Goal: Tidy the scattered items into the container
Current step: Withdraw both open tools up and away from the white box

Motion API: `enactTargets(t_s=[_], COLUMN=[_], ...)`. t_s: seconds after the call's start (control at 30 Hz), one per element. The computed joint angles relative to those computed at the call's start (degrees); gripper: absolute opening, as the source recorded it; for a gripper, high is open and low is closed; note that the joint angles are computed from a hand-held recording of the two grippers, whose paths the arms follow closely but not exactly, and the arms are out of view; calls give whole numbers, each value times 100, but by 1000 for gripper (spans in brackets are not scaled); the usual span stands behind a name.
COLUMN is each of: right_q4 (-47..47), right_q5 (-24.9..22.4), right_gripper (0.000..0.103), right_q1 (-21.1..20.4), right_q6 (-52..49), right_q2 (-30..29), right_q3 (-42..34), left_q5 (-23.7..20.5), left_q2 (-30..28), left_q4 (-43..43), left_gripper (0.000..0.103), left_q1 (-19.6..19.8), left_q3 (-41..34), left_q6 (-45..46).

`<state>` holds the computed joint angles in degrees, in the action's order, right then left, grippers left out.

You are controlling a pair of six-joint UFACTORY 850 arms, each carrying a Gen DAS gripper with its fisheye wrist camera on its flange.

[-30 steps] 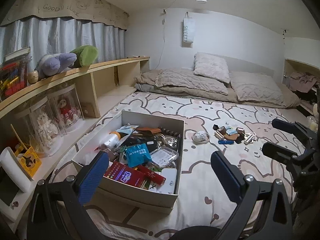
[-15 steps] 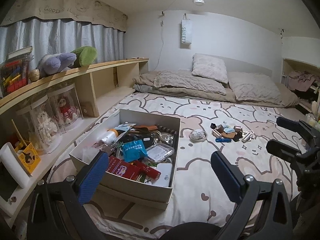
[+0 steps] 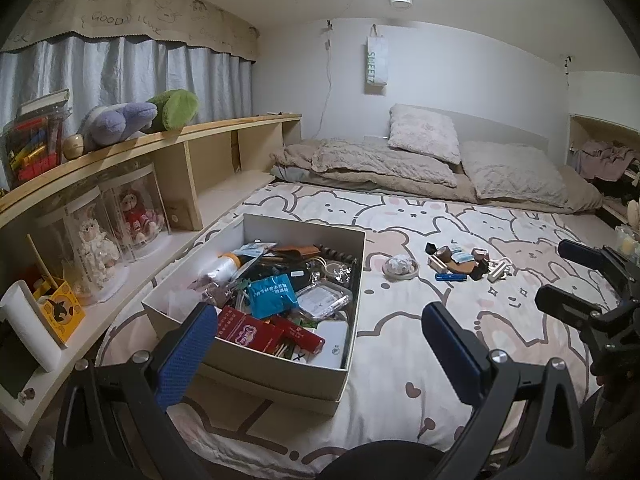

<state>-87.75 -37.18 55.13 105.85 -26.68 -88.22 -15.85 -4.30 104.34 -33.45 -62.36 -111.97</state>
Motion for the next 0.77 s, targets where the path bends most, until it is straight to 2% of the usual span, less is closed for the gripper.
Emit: enactTargets(t_s=[0.5, 0.77], right_q4=[83, 78], right_q5=[-27, -32], right_gripper=[103, 103], right_q1=[30, 24], right_q6=[-144, -102], right_q2=[-21, -14], right_q3=[-34, -32], left_q5=[-88, -67], left_q2=[0, 25], left_q4=[-123, 80], left_gripper=[102, 102], left_q1=[17, 6], left_q3=[-9, 17], left_q6=[-8, -150])
